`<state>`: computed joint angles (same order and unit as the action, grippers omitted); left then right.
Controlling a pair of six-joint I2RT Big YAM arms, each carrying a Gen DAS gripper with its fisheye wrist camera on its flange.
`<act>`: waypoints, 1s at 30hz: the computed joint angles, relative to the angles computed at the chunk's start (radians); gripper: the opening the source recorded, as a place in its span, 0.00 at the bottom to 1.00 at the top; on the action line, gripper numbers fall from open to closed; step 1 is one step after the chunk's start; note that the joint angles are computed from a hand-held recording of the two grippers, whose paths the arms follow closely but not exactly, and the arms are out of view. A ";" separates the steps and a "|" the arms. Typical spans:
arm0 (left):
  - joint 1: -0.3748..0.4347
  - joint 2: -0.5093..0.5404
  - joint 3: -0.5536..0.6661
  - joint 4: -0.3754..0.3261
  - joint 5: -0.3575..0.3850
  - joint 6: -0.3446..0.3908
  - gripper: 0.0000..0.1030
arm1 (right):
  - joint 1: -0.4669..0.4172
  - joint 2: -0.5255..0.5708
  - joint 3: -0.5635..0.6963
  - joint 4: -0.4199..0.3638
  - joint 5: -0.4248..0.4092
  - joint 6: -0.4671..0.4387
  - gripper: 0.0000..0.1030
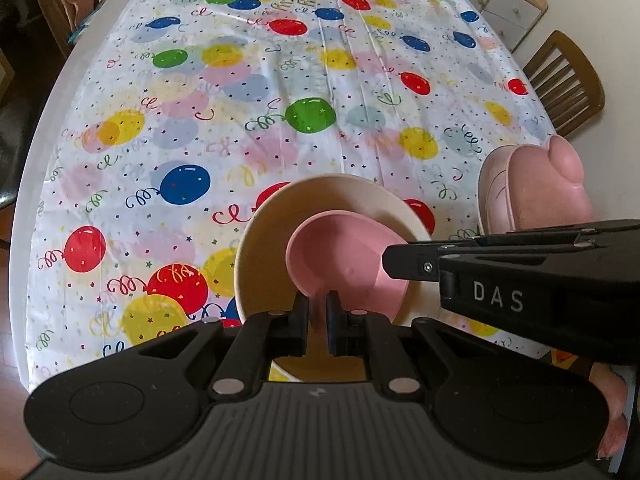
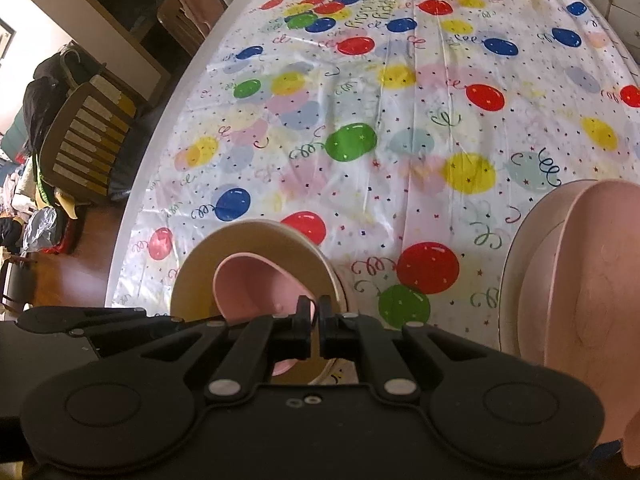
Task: Organize plates and bowls
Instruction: 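Lower the heart bowl into the cream bowl and open both grippers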
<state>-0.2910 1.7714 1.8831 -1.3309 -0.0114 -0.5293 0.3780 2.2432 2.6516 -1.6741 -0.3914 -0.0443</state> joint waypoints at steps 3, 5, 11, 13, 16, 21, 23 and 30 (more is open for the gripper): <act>0.002 0.001 -0.001 0.004 -0.002 0.004 0.08 | 0.002 -0.007 -0.020 0.012 0.005 0.009 0.03; 0.004 0.002 -0.001 0.008 -0.001 0.003 0.08 | 0.003 -0.008 -0.021 0.013 0.003 0.012 0.05; 0.006 -0.006 -0.007 0.011 -0.011 0.001 0.08 | 0.005 0.000 0.004 -0.004 0.004 0.000 0.12; 0.007 -0.012 -0.012 0.014 -0.013 -0.003 0.08 | 0.004 0.001 0.011 -0.010 0.002 -0.009 0.14; 0.007 -0.027 -0.023 0.026 -0.022 -0.003 0.08 | 0.002 -0.007 0.008 -0.008 -0.008 -0.021 0.18; 0.001 -0.060 -0.047 0.063 -0.033 0.006 0.08 | -0.007 -0.033 -0.017 0.016 -0.026 -0.044 0.21; -0.001 -0.071 -0.056 0.074 -0.041 0.007 0.09 | -0.011 -0.054 -0.046 0.036 -0.035 -0.053 0.23; -0.008 -0.118 -0.095 0.115 -0.055 -0.002 0.11 | -0.030 -0.127 -0.156 0.116 -0.056 -0.068 0.35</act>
<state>-0.2994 1.6533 1.7883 -1.2162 -0.0668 -0.5316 0.3484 2.1160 2.4951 -1.5579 -0.4473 -0.1122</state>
